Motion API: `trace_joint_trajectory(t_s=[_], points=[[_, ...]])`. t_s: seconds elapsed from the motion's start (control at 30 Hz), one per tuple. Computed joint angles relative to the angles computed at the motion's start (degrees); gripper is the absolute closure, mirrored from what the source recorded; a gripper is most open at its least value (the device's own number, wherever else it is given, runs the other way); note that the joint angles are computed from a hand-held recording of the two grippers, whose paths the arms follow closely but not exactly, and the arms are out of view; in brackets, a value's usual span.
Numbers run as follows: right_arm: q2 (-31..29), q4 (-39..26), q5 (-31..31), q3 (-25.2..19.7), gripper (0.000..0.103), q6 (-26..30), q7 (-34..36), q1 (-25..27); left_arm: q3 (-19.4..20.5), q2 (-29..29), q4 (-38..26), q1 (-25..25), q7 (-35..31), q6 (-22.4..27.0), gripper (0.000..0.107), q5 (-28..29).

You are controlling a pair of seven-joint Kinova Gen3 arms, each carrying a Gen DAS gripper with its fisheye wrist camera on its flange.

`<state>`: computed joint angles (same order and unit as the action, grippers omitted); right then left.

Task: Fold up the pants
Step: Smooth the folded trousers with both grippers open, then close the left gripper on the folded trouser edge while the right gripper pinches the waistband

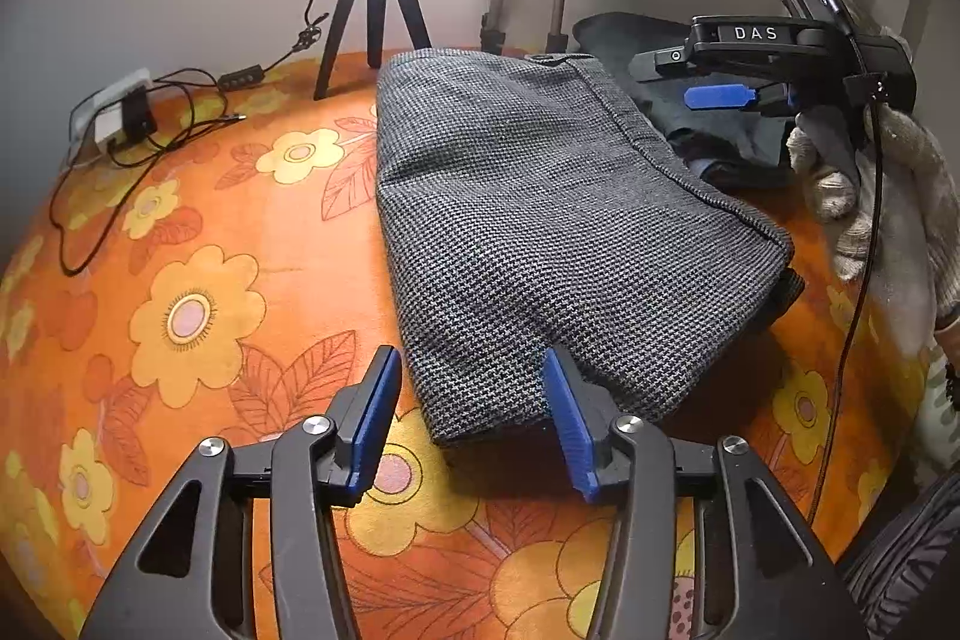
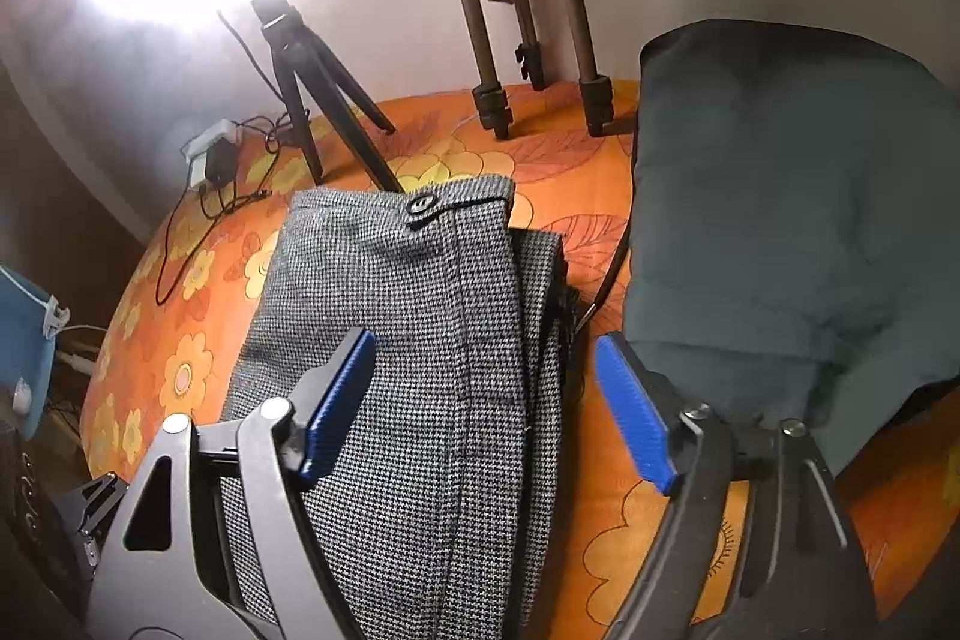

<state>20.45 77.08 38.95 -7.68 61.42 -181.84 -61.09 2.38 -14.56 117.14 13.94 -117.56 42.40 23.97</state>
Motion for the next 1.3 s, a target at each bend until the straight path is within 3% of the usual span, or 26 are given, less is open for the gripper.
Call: trace_joint_trajectory(t_s=[0.23, 0.4, 0.53, 0.77, 1.03, 1.3], points=[[-2.8, 3.9, 0.9, 0.1, 0.014, -3.4, -4.0, 1.3, -6.1, 1.9, -1.3, -1.6, -5.9, 7.1, 0.052, 10.1], [-5.4, 7.2, 4.0, -0.6, 0.01, -4.9, -9.6, 2.0, -8.3, 4.3, -2.4, -5.9, -8.3, 13.6, 0.052, 16.9], [-6.6, 9.8, 4.7, -1.8, 0.009, -8.9, -12.2, 4.3, -7.7, 5.7, -2.6, -9.0, -9.5, 16.7, 0.052, 20.0], [-4.6, 8.9, 1.7, -2.4, 0.009, -15.0, -7.8, 7.2, -4.7, 7.7, -2.8, -11.9, -8.3, 17.8, 0.052, 21.3], [-1.1, 7.5, -4.4, 0.6, 0.009, -19.5, -2.3, 8.4, -2.7, 9.4, -3.3, -11.8, -6.5, 16.1, 0.052, 21.3], [2.1, 4.9, -10.8, 2.3, 0.009, -18.2, 3.9, 9.7, -2.3, 11.4, -3.6, -12.2, -6.1, 15.7, 0.052, 21.2]])
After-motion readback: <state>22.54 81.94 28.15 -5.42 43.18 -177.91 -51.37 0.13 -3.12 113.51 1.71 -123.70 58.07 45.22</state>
